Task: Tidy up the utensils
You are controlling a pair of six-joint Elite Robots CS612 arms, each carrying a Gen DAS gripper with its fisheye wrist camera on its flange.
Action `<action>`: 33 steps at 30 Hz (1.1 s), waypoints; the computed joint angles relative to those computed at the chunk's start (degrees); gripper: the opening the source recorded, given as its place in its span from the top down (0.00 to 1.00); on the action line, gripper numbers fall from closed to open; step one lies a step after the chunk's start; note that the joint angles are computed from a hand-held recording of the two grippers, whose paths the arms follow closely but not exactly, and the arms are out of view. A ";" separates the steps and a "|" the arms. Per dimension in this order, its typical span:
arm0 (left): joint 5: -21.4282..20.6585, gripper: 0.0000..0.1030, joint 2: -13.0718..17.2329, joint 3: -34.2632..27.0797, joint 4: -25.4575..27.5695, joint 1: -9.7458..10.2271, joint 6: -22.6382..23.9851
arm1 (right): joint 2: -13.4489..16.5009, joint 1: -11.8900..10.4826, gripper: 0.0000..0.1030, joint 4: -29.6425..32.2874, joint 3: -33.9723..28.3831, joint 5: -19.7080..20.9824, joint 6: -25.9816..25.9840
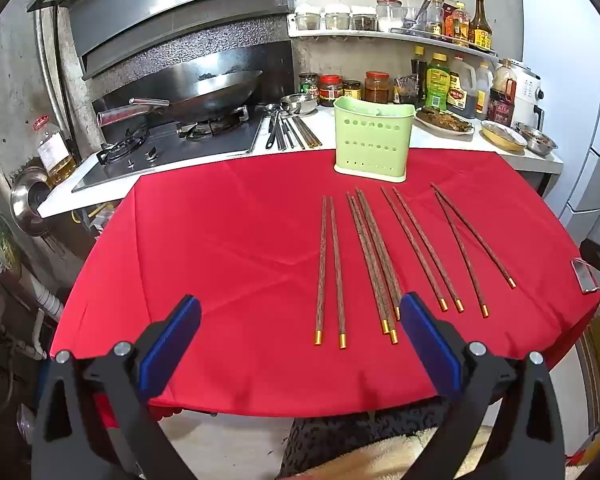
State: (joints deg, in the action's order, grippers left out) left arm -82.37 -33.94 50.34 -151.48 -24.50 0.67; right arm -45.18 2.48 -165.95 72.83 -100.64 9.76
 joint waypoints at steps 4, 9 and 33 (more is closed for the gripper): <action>-0.32 0.06 0.00 -0.06 0.19 0.04 -0.10 | 0.07 0.02 0.05 -0.24 -0.03 0.00 -0.25; -0.65 0.06 0.11 -0.22 0.17 0.12 0.11 | 0.17 0.03 0.05 -0.68 -0.09 -0.40 -0.37; -0.37 0.06 0.45 -0.80 0.62 0.03 -0.09 | 0.32 -0.18 0.05 -0.27 0.04 0.01 0.13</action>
State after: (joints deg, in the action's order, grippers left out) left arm -82.74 -33.49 49.54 -150.86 -24.48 0.57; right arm -44.86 2.30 -166.22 72.87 -100.63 9.89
